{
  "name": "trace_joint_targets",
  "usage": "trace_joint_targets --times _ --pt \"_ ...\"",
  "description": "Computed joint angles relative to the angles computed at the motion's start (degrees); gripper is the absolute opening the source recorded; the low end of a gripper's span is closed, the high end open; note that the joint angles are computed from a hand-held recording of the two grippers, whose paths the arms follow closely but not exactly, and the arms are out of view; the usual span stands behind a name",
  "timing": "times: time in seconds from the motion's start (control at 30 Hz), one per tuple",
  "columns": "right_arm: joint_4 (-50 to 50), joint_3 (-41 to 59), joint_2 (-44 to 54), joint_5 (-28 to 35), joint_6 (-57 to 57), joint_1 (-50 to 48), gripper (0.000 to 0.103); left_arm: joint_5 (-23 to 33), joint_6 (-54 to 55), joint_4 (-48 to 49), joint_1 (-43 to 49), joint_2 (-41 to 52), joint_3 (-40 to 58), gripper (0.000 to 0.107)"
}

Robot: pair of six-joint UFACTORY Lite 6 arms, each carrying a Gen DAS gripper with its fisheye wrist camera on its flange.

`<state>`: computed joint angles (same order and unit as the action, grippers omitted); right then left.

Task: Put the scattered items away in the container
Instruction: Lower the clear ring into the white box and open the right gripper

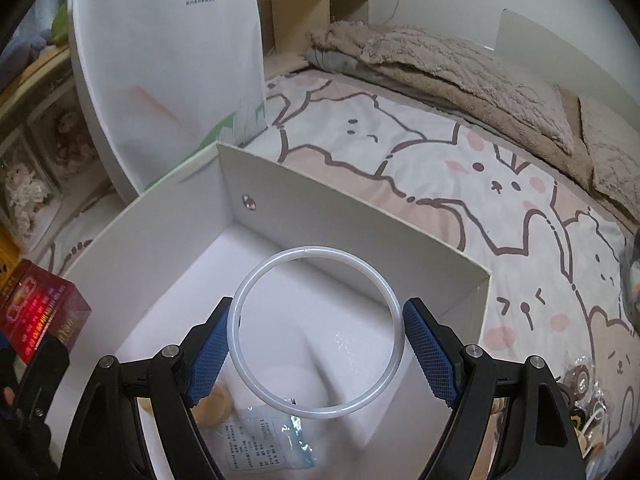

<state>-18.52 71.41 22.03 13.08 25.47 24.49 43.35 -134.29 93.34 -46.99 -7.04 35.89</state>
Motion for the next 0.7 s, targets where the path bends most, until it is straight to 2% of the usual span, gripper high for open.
trace_joint_targets --times 0.3,0.6,0.7 --pt "6.8 3.72 4.1 3.77 -7.21 0.18 0.084 -0.53 -0.25 0.3 -0.02 0.67 0.32 0.097" --pt "19.57 5.26 6.16 5.51 -18.23 -2.3 0.084 -0.37 1.06 -0.79 -0.36 1.15 0.91 0.097" --pt "20.7 5.04 6.25 5.34 -18.45 -2.93 0.088 -0.52 1.68 -1.21 -0.32 1.11 1.03 0.097"
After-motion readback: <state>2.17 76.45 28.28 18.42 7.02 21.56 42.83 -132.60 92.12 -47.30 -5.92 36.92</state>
